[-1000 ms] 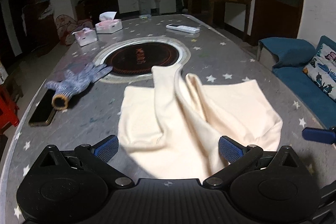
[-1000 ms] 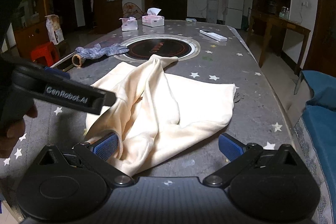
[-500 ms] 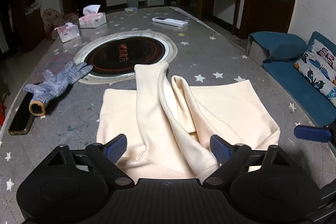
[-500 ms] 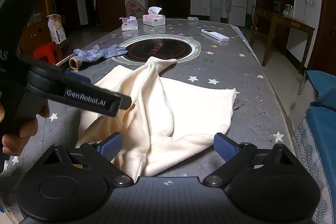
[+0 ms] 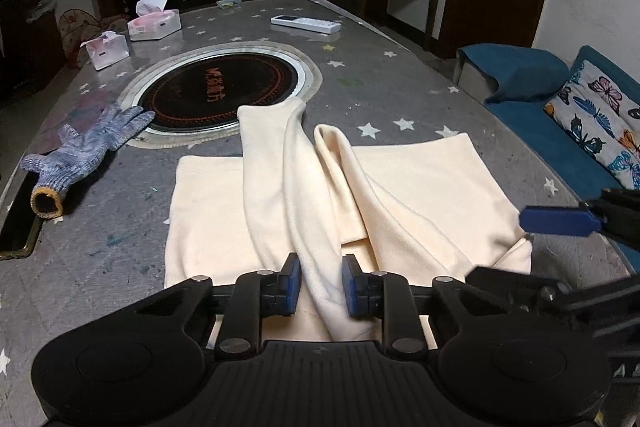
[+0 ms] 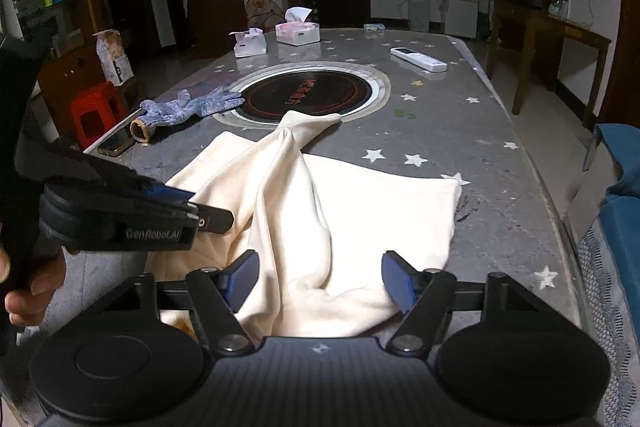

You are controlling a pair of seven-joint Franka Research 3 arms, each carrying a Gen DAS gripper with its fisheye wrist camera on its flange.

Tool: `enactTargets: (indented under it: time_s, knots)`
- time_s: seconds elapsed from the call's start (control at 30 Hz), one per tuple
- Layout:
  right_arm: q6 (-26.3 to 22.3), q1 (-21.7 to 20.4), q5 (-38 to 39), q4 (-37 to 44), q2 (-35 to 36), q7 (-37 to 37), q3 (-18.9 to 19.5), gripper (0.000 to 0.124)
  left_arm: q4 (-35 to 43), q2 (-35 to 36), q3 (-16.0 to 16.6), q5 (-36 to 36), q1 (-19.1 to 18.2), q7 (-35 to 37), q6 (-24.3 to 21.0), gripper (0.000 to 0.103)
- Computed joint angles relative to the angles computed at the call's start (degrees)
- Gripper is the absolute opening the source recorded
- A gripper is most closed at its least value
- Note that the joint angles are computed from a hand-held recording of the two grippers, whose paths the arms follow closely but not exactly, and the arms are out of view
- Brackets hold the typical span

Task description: Fold clothes

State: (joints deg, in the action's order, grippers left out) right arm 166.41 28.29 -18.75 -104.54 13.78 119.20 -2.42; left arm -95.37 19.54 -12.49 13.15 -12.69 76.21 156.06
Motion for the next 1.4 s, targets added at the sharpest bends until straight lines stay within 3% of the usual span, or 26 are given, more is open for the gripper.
enactTargets:
  time_s: [0.17,0.23,0.57,0.67,0.8,0.9,1.1,1.4]
  knots:
    - [-0.5,-2.4,6.5,3.1,2.3,-7.6,2.8,0.053,0.9,0.6,-0.8,-1.7,0.7,1.6,-0.8,0.026]
    - [-0.9,-3.0,9.0,4.6,3.3,-10.8,3.5,0.050,1.5,1.0,-0.9,-2.2,0.8,2.3,-1.4,0.031]
    - [-4.0,-4.2,19.3,13.4,9.0,-22.9,5.5,0.038,3.2,2.4,-1.4,-4.8,1.6,5.5,-2.3,0.031]
    - [-5.0,-4.9,22.6,16.0,10.6,-26.0,6.6,0.035,3.8,2.9,-2.0,-6.3,2.5,7.0,-2.5,0.028]
    - [-8.2,-6.4,27.8,19.8,13.1,-30.6,8.7,0.032,3.0,2.7,-2.8,-8.7,3.7,9.4,-1.8,0.012]
    - [-10.1,-6.5,30.1,21.4,14.2,-32.6,8.8,0.024,0.6,1.1,-2.8,-9.6,4.1,10.0,0.4,0.006]
    - [-10.8,-2.2,25.4,21.1,14.5,-30.8,4.5,0.005,-4.3,-2.9,-1.2,-8.7,3.8,6.9,4.1,0.004]
    - [-1.4,5.2,7.7,8.9,6.2,-13.5,-5.3,0.002,-16.0,-12.7,2.0,-3.6,4.3,-1.9,9.8,0.003]
